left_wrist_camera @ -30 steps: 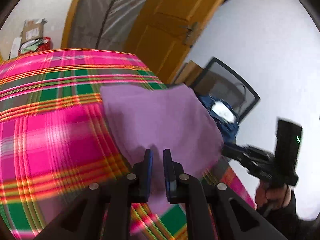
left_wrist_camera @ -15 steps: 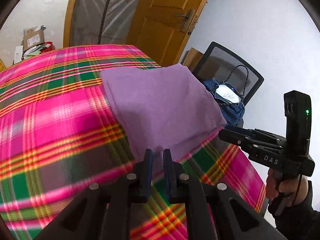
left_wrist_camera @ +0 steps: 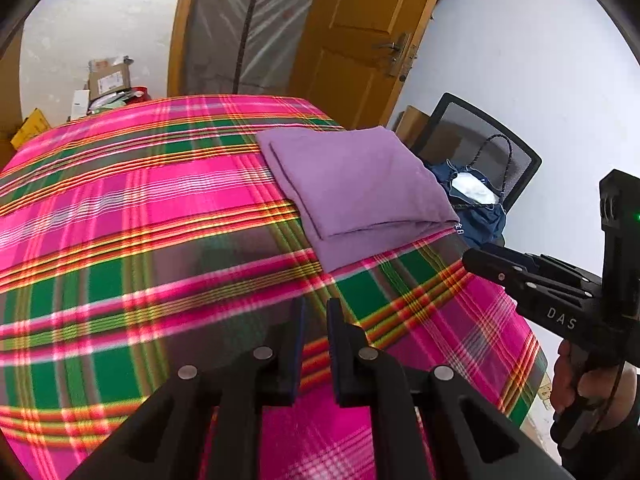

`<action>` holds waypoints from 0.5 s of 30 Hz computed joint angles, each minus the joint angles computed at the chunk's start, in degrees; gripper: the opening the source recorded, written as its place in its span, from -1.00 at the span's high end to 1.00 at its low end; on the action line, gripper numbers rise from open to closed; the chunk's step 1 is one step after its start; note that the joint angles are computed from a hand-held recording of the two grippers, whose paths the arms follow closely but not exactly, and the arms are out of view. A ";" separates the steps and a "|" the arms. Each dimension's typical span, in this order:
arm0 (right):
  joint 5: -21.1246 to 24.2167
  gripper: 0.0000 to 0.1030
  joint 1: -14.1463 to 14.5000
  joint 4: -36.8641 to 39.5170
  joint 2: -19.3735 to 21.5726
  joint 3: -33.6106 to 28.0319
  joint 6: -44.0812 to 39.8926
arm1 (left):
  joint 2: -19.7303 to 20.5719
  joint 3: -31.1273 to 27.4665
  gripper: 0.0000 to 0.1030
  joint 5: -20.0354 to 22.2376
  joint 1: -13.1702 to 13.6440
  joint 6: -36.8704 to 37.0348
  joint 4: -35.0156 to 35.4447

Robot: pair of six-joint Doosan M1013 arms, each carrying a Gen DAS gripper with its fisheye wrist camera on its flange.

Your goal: Fold clothes

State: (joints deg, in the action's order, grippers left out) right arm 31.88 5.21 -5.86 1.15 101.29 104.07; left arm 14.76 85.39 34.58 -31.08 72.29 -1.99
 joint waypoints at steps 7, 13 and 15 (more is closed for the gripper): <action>-0.89 0.31 1.47 -2.66 -1.82 1.63 2.44 | -2.46 2.43 0.81 -0.85 -1.72 -8.86 9.94; -1.07 0.31 2.29 -3.17 -3.04 3.00 2.81 | -4.04 3.91 0.81 -0.54 -3.17 -14.27 15.75; -1.10 0.31 2.47 -3.40 -3.38 3.33 3.07 | -4.37 4.12 0.79 -0.23 -3.52 -14.58 16.33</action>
